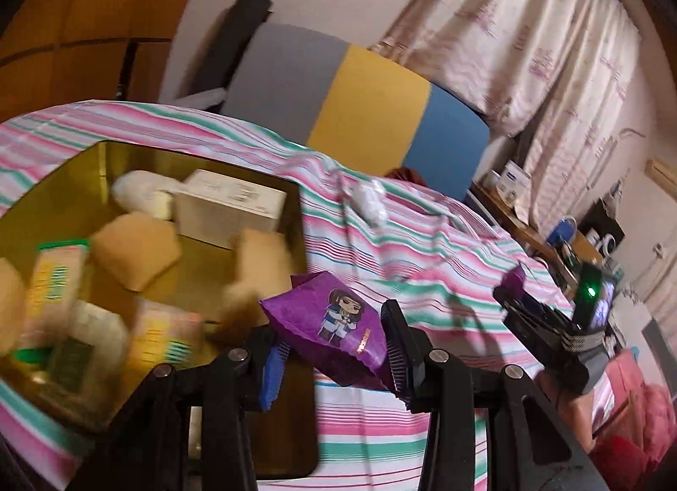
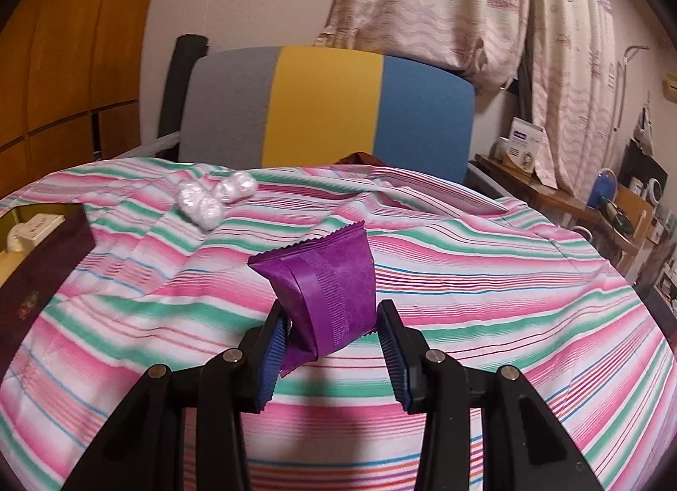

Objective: Organize objects
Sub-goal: 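Carry both purple sachets over the gold tin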

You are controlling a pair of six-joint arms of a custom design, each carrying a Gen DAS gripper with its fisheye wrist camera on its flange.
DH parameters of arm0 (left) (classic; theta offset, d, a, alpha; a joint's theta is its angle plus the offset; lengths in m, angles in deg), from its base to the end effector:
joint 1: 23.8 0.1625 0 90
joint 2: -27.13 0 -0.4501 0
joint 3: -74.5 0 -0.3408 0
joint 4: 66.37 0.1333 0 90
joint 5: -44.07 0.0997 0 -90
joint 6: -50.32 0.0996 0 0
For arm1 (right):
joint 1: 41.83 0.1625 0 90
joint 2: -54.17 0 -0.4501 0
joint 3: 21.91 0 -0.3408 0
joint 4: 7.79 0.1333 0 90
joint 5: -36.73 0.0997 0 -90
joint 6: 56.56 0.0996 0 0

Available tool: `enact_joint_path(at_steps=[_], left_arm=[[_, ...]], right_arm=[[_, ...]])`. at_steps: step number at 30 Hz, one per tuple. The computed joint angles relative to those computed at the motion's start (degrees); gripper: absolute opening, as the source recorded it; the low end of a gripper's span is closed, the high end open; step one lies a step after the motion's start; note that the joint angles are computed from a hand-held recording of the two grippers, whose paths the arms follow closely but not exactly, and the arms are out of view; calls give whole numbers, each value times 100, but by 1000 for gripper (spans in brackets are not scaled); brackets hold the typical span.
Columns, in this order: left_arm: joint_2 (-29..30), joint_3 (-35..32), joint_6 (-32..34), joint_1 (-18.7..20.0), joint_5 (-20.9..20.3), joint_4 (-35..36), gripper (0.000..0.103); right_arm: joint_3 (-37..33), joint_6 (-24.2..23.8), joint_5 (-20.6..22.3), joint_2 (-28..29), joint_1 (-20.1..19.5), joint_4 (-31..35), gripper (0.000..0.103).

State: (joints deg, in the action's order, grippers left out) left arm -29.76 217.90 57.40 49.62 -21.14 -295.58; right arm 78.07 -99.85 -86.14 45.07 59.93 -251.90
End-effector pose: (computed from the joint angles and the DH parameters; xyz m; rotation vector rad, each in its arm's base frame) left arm 0.0539 -0.4323 0.2239 0.2468 2.5090 -1.2828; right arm 0.1915 -0.5309 -0.0557 0.6315 -2.0357 1.0743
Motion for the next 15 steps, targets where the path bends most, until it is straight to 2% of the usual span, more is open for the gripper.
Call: enact_joint_path(at_steps=[3, 7, 11, 15], left_arm=[[-196, -33, 12, 148, 1, 97, 43], [-412, -155, -17, 346, 3, 339, 43], [-601, -442, -136, 521, 40, 931, 43], [-719, -720, -326, 701, -32, 1472, 43]], right_arm=[[149, 104, 77, -16, 122, 54, 42], [420, 521, 366, -50, 385, 230, 42], [611, 788, 737, -13, 681, 475, 42], [654, 1085, 916, 108, 919, 763, 42]])
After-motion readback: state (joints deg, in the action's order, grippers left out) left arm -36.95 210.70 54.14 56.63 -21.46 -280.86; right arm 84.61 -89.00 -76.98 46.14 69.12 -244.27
